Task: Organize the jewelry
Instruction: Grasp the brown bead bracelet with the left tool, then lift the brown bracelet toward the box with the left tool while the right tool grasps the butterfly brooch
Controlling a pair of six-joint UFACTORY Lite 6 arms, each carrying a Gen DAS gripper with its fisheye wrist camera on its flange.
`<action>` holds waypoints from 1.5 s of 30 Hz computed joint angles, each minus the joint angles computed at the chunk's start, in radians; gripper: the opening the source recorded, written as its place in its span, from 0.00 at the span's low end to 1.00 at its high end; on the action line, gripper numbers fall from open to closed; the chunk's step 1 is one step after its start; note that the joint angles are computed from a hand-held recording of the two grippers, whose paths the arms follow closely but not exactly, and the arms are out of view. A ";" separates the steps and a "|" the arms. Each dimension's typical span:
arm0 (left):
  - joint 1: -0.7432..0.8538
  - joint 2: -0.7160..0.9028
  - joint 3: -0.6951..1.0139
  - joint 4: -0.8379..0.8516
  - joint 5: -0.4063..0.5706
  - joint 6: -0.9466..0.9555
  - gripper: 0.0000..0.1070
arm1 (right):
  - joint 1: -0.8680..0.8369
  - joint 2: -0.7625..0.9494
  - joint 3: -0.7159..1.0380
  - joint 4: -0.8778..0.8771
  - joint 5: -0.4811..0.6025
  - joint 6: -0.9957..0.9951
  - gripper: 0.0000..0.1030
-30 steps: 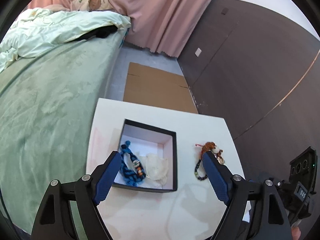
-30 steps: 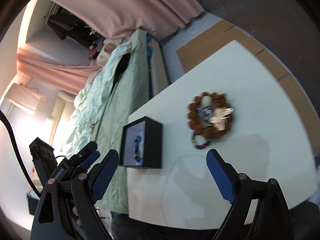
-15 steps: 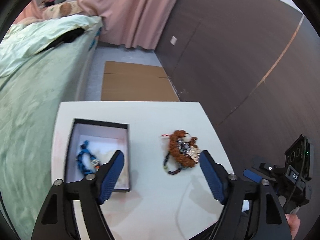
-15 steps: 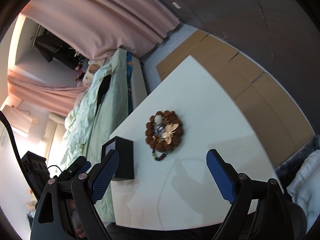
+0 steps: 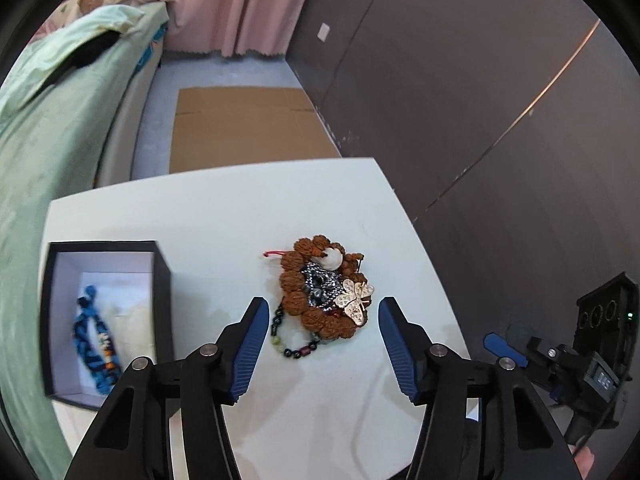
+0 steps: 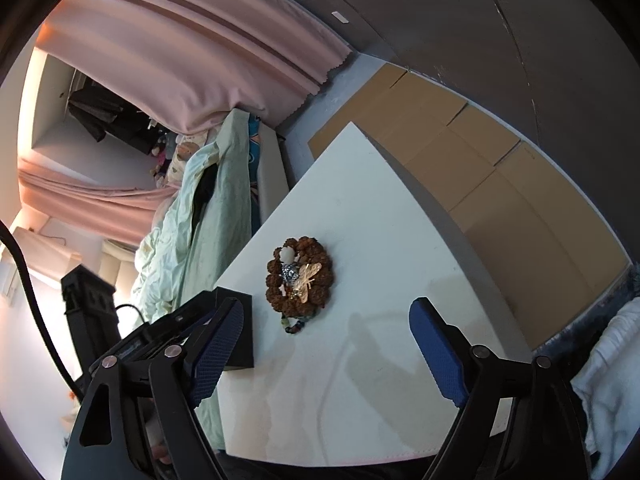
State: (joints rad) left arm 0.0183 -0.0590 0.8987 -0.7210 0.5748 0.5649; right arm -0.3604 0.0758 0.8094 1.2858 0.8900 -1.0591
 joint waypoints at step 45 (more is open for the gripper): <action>0.084 -0.179 0.011 -0.016 0.144 -0.019 0.19 | 0.140 0.098 0.115 -0.018 -0.019 0.135 0.72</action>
State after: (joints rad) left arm 0.1023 -0.2377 0.9099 -0.7369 0.7191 0.5463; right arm -0.2209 0.1739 0.9244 1.2675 0.8711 -0.9241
